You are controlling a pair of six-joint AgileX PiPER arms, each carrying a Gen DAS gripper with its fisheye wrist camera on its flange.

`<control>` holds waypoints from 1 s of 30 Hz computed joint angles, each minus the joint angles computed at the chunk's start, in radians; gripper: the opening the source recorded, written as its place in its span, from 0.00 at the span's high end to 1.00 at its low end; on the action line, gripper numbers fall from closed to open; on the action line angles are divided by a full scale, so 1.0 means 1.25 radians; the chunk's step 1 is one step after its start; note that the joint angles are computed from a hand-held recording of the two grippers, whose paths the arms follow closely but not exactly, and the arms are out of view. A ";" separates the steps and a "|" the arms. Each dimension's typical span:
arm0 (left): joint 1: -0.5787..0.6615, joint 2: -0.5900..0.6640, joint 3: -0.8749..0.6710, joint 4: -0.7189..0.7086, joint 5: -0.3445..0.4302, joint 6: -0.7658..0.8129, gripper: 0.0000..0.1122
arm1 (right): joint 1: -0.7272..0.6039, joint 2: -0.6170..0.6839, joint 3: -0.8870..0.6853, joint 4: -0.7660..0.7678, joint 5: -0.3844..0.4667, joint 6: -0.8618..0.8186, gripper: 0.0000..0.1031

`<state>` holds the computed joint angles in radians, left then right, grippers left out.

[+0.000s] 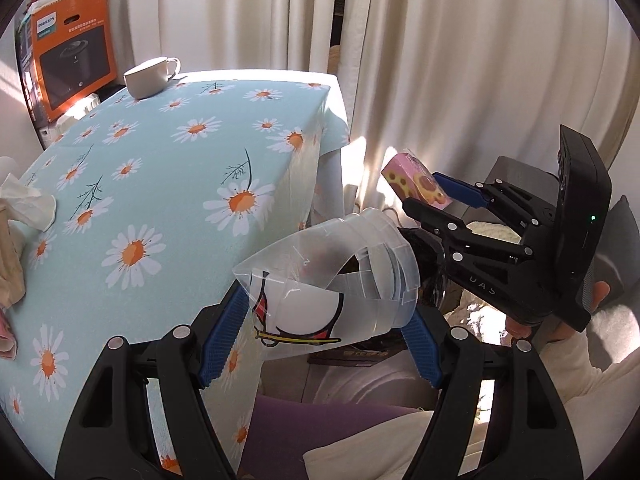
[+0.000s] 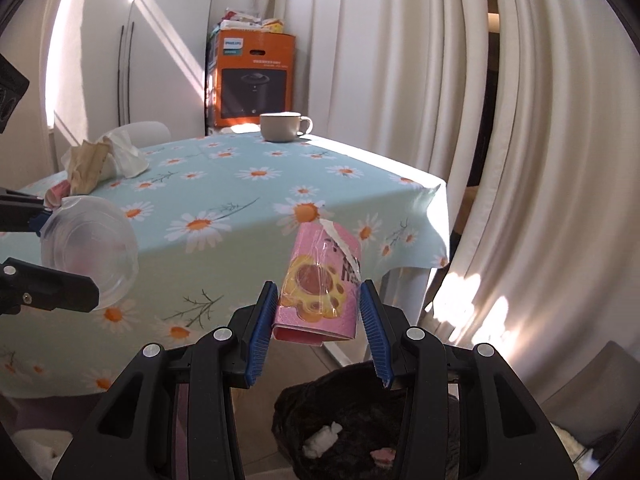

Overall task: Collect trash
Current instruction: 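Carry the wrapper and plastic cup to the black bin and release both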

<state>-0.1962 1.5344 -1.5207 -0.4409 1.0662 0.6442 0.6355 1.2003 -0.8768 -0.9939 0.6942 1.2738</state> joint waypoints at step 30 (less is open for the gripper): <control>-0.260 0.437 -0.267 0.118 0.087 -0.011 0.16 | -0.421 0.204 0.268 0.249 -0.332 -0.226 0.31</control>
